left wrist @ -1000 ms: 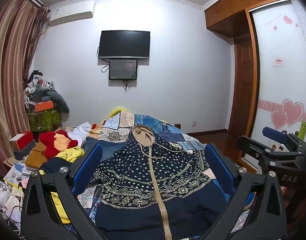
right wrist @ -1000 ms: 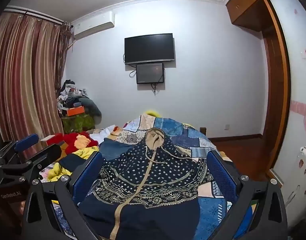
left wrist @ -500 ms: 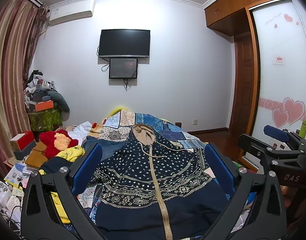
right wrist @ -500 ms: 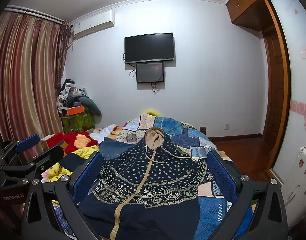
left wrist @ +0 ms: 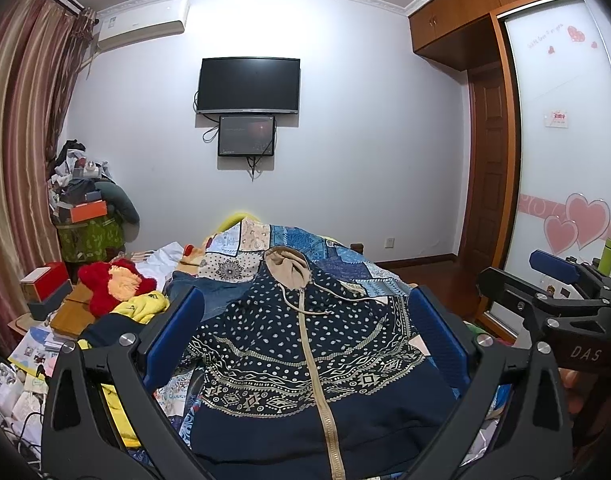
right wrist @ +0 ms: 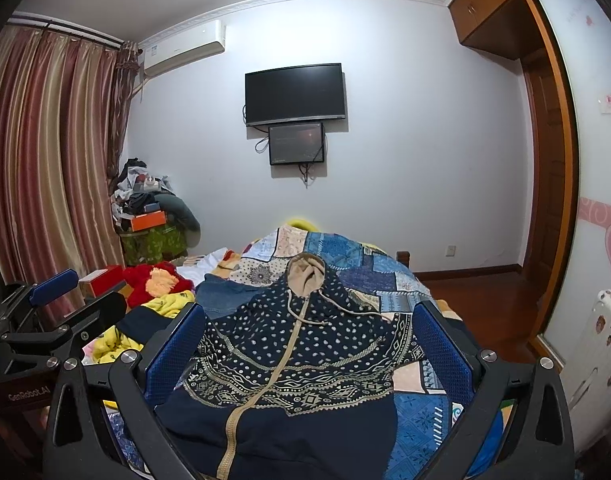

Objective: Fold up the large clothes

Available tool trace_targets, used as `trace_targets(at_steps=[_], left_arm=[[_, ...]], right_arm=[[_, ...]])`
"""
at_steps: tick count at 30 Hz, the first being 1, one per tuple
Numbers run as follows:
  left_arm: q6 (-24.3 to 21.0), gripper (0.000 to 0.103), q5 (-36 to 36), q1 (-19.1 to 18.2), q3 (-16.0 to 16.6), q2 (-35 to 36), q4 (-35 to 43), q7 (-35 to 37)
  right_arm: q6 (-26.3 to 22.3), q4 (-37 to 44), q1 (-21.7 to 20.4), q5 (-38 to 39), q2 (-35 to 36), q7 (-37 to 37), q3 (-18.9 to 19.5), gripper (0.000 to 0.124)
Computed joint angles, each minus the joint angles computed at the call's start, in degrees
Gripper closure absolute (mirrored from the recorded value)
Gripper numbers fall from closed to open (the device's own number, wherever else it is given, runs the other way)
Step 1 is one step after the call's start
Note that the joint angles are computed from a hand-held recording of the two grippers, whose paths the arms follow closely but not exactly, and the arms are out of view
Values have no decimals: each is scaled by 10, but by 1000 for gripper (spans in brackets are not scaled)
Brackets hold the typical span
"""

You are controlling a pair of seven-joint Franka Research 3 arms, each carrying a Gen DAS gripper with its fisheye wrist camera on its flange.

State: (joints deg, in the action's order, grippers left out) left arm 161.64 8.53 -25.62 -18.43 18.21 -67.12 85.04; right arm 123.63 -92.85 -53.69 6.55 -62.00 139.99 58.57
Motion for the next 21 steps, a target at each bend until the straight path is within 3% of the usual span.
trace_targets(at_steps=[21], left_arm=[[1, 0, 3, -2, 2, 3, 2, -3]], right_arm=[[-1, 2, -5, 5, -1, -2, 1, 21]])
